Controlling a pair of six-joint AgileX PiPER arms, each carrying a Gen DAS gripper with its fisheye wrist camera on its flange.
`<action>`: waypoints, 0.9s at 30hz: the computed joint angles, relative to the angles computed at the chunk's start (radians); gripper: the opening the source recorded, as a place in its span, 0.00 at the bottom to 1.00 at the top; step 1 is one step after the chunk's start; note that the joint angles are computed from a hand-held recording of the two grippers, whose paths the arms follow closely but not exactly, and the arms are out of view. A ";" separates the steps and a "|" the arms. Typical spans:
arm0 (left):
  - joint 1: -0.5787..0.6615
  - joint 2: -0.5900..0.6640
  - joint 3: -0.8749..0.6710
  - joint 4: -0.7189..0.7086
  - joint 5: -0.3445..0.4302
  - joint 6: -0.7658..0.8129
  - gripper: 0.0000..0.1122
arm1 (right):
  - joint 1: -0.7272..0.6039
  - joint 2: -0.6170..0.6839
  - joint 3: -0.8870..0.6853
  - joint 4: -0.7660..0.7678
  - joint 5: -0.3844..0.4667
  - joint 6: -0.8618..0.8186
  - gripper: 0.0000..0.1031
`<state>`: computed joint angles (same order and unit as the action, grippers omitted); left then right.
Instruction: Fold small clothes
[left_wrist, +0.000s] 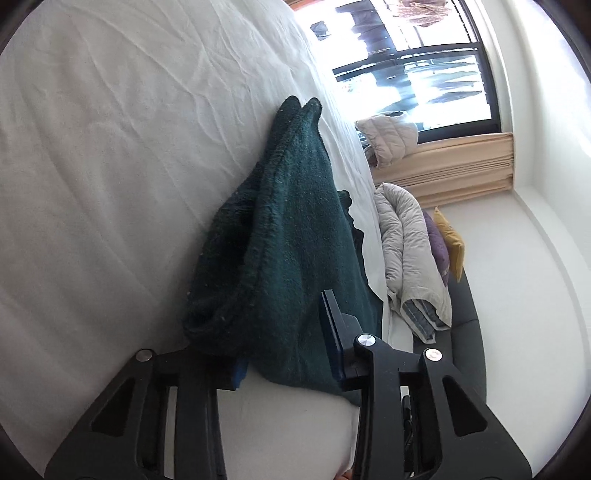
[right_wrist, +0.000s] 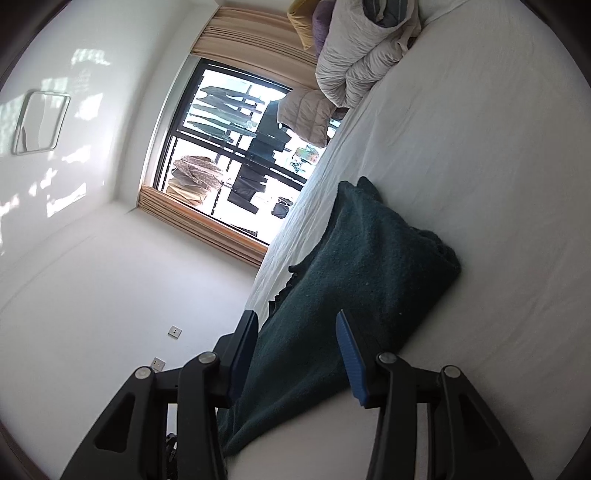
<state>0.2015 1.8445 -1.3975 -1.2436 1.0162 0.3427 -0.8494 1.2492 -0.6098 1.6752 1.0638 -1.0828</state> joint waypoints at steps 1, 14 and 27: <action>-0.002 0.017 -0.020 -0.002 -0.001 0.003 0.26 | 0.029 -0.027 -0.021 -0.031 -0.031 0.031 0.46; -0.056 0.103 -0.237 0.138 -0.057 -0.006 0.07 | 0.615 0.356 -0.754 -0.788 -0.287 0.825 0.26; -0.180 -0.005 -0.356 0.291 -0.117 0.026 0.06 | 0.652 0.480 -0.729 -0.908 -0.370 0.846 0.00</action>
<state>0.0217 1.8391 -1.7540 -0.9526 0.8996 0.3684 -0.1972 1.7290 -1.3385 0.7668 0.6939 -0.2370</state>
